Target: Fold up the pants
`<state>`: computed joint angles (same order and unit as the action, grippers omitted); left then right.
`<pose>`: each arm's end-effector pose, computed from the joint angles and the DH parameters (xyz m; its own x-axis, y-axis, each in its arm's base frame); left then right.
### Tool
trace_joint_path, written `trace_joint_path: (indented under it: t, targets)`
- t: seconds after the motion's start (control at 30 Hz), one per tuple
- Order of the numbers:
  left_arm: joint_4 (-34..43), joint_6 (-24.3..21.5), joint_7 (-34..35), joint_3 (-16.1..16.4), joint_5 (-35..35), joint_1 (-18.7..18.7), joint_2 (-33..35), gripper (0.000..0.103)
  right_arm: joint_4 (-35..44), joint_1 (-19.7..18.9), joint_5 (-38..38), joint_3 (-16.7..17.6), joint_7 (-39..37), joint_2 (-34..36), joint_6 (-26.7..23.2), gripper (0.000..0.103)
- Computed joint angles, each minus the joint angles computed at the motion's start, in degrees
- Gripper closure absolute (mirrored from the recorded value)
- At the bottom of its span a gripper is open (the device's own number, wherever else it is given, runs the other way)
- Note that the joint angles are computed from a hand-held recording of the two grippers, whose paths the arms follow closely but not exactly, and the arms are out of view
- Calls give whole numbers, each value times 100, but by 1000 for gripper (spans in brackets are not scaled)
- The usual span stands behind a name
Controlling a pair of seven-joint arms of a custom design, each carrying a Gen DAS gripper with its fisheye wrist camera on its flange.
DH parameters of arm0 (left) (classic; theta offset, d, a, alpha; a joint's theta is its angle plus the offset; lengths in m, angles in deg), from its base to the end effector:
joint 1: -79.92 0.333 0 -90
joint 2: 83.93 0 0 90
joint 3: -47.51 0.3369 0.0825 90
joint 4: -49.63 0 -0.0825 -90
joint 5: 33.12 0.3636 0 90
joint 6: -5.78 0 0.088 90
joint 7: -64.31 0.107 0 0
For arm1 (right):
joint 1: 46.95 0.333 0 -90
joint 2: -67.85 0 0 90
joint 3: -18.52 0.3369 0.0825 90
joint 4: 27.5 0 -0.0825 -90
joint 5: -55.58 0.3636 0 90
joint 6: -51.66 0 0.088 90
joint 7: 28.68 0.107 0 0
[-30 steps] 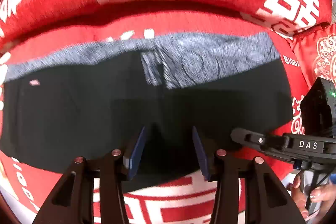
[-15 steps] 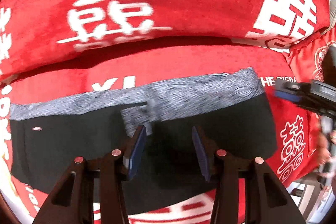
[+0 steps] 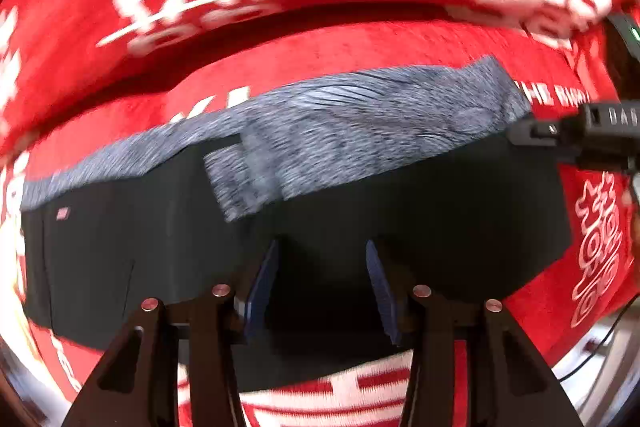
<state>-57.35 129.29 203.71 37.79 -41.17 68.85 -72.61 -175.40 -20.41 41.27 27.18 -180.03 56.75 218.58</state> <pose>0.5643 -0.2140 0.4510 -0.9127 -0.4071 0.0363 -0.4069 0.8966 -0.1747 0.3613 0.2750 0.4197 -0.8143 -0.2795 -0.5087 -0.3540 0.9337 0.0536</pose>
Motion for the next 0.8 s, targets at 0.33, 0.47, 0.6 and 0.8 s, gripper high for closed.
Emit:
trace_joint_path:
  t: [0.33,0.47,0.6,0.8]
  targets:
    - [-41,-29,-845,345,517,372,-218,21,1530,25,-891,107,-871,456,-872,51]
    - [-119,-62,-1287,433,671,558,-291,21,2734,180,-65,84,-2874,1480,-1043,51]
    - [-105,-95,-1443,486,745,735,-229,21,4001,376,-274,313,-3914,2253,-2254,51]
    - [108,-141,-1009,485,669,880,59,21,5655,921,-787,231,-4720,3208,-4155,59]
